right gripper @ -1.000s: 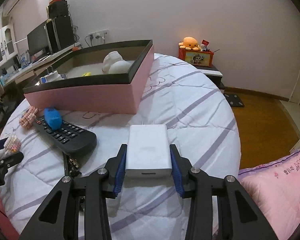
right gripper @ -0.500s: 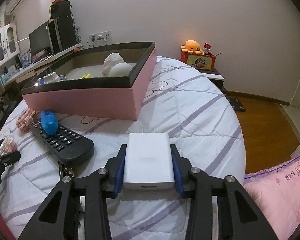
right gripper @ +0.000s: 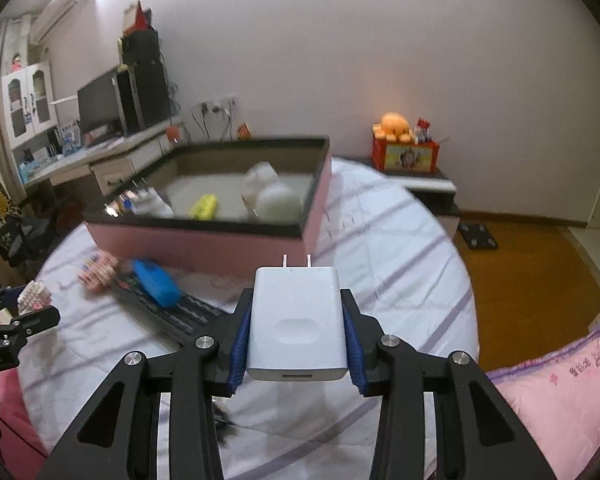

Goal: Organize rigid objects
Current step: 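Lift the block toy and charger and carry them over the pink box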

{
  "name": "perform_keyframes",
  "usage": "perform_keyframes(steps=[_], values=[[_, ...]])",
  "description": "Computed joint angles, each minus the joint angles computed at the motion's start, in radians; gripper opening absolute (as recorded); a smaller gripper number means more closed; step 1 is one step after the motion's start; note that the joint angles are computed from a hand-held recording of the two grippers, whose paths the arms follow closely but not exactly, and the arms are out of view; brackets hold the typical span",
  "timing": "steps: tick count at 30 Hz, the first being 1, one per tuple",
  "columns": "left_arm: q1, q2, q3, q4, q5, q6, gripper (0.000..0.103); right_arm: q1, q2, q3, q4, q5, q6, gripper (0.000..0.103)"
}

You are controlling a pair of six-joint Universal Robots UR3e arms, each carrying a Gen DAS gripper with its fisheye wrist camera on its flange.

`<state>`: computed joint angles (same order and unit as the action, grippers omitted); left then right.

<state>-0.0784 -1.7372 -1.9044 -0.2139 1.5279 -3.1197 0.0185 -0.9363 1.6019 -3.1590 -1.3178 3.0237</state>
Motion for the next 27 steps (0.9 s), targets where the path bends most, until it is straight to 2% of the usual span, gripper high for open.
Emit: perform_keyframes(steps=[4,6,9,12,16,27], values=[[-0.014,0.060,0.006,0.034,0.070,-0.041,0.063,0.020,-0.059,0.027,-0.037,0.012,-0.003,0.041],[-0.007,0.106,-0.001,0.058,0.072,-0.057,0.063,0.032,-0.087,0.038,-0.080,0.020,0.002,0.041],[-0.012,0.153,0.006,0.082,0.114,-0.052,0.063,0.049,-0.121,0.036,-0.123,0.042,0.020,0.041],[-0.020,0.172,0.029,0.096,0.157,-0.061,0.063,0.057,-0.145,0.014,-0.126,0.084,0.040,0.041],[-0.035,0.164,0.081,0.095,0.221,-0.055,0.063,0.092,-0.154,-0.022,-0.132,0.077,0.029,0.041],[-0.039,0.104,0.209,0.084,0.222,-0.023,0.063,0.135,-0.129,-0.122,-0.123,0.060,0.033,0.041]])
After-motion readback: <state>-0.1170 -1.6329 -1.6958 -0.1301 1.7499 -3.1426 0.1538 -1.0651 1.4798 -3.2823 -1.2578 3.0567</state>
